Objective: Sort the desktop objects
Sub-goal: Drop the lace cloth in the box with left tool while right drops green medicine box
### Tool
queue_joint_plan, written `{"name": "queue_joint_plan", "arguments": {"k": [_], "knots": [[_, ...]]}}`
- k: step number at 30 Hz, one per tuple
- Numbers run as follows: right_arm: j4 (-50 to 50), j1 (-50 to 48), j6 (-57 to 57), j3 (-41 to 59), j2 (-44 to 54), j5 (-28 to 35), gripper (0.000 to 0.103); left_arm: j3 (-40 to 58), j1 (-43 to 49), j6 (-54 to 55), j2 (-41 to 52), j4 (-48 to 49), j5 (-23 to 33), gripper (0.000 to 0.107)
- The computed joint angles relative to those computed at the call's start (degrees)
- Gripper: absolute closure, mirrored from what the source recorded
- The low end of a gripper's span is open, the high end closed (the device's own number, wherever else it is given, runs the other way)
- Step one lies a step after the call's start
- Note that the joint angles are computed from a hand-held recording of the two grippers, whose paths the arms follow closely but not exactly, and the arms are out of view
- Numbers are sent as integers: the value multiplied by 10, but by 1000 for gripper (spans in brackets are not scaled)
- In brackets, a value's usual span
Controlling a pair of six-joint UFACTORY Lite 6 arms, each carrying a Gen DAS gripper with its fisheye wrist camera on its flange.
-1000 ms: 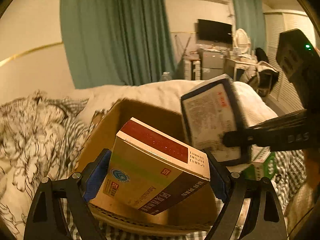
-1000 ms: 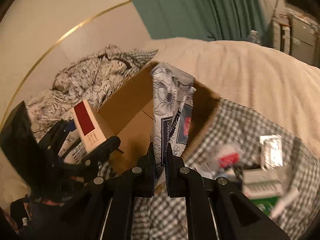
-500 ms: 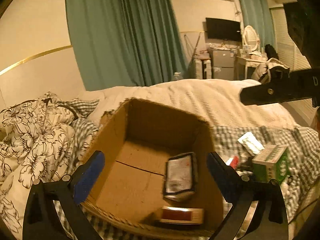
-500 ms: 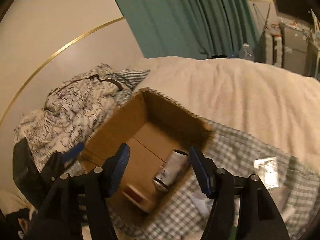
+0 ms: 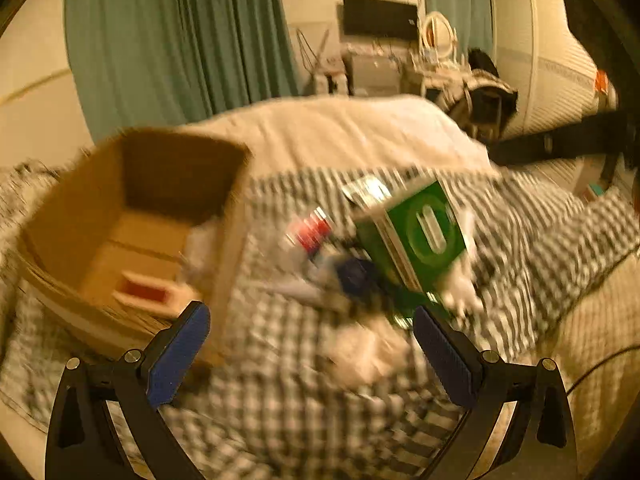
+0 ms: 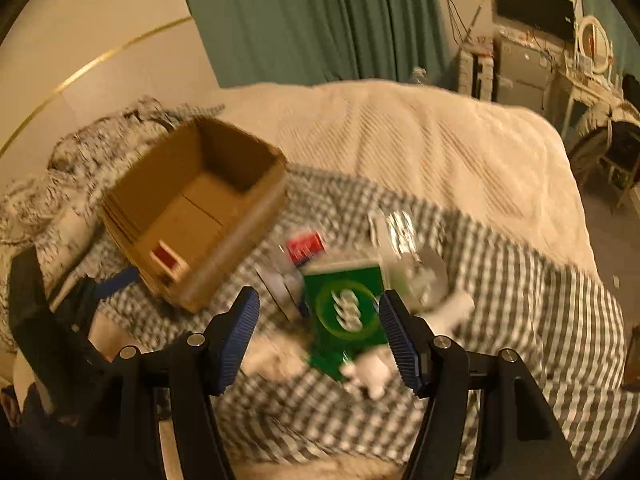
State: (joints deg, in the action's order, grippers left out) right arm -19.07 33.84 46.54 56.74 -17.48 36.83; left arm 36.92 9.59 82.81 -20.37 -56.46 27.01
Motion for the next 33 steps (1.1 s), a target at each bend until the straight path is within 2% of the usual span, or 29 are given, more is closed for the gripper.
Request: {"name": "queue_joint_plan", "arguments": {"k": [2, 5, 8, 10, 15, 18, 20, 23, 25, 28, 33], "knots": [[-4, -10, -1, -30, -5, -21, 29, -39, -33, 69, 17, -77, -50, 4], [-12, -11, -15, -48, 17, -46, 19, -50, -49, 203, 79, -211, -76, 4], [-49, -6, 5, -48, 62, -73, 13, -34, -48, 321, 153, -325, -80, 4], [-61, -11, 10, -42, 104, -94, 12, -18, -40, 358, 196, -368, -67, 4], [-16, -53, -20, -5, 205, -133, 12, 21, -36, 369, 273, -388, -34, 14], [-38, -59, 1, 18, 252, -130, 12, 42, -37, 351, 305, -361, -17, 33], [-35, -60, 2, 29, 274, -127, 12, 51, -33, 331, 319, -334, -2, 54], [-43, -57, 11, 45, 296, -116, 12, 63, -24, 297, 331, -289, 26, 77], [-64, -48, 22, 55, 304, -101, 21, 60, -18, 294, 326, -280, 38, 86], [-71, -43, 24, 59, 302, -92, 23, 52, -14, 291, 309, -274, 44, 91], [-75, -23, 33, 57, 263, -65, 24, 15, 8, 310, 253, -280, 55, 93]]}}
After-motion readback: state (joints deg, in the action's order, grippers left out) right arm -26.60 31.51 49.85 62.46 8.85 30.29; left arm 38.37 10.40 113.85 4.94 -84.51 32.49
